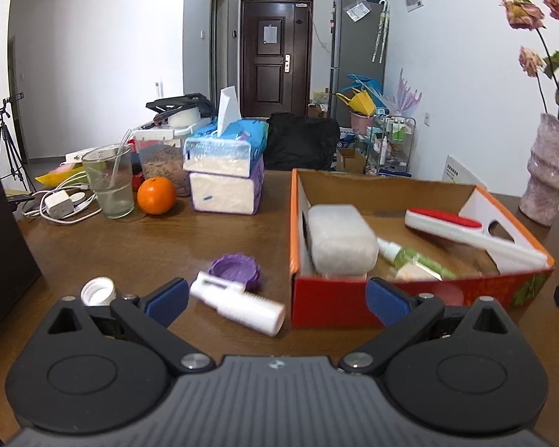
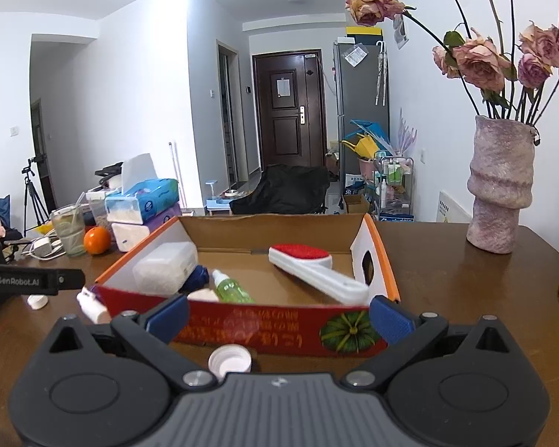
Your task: Organize rigid objects
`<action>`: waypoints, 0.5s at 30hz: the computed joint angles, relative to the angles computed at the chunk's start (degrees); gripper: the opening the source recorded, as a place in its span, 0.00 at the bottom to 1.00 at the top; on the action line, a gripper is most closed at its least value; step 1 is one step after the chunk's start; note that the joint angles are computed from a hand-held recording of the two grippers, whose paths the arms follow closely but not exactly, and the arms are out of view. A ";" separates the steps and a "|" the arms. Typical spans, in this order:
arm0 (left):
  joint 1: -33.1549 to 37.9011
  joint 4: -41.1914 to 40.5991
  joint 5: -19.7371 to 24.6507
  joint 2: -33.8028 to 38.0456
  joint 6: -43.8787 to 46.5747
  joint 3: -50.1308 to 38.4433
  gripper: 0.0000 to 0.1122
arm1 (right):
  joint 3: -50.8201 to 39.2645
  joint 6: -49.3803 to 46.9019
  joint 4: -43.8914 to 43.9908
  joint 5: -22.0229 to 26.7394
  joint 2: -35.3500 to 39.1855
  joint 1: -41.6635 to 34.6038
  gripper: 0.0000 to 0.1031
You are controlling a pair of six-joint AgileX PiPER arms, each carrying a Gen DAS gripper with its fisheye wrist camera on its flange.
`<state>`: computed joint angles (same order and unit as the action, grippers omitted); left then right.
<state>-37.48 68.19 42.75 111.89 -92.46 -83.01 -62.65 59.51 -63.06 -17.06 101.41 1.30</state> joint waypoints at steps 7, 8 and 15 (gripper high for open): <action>-1.23 5.62 -1.99 -5.21 -6.14 11.27 0.92 | 6.82 -9.19 8.23 -0.98 -2.90 0.44 1.00; -1.28 6.63 -2.23 -5.80 -6.87 12.64 0.92 | 7.76 -10.76 9.63 -1.09 -3.18 0.56 1.00; -0.75 15.86 -3.64 -8.32 -16.61 21.12 0.92 | 13.06 -24.23 23.80 -1.34 -3.89 1.89 1.00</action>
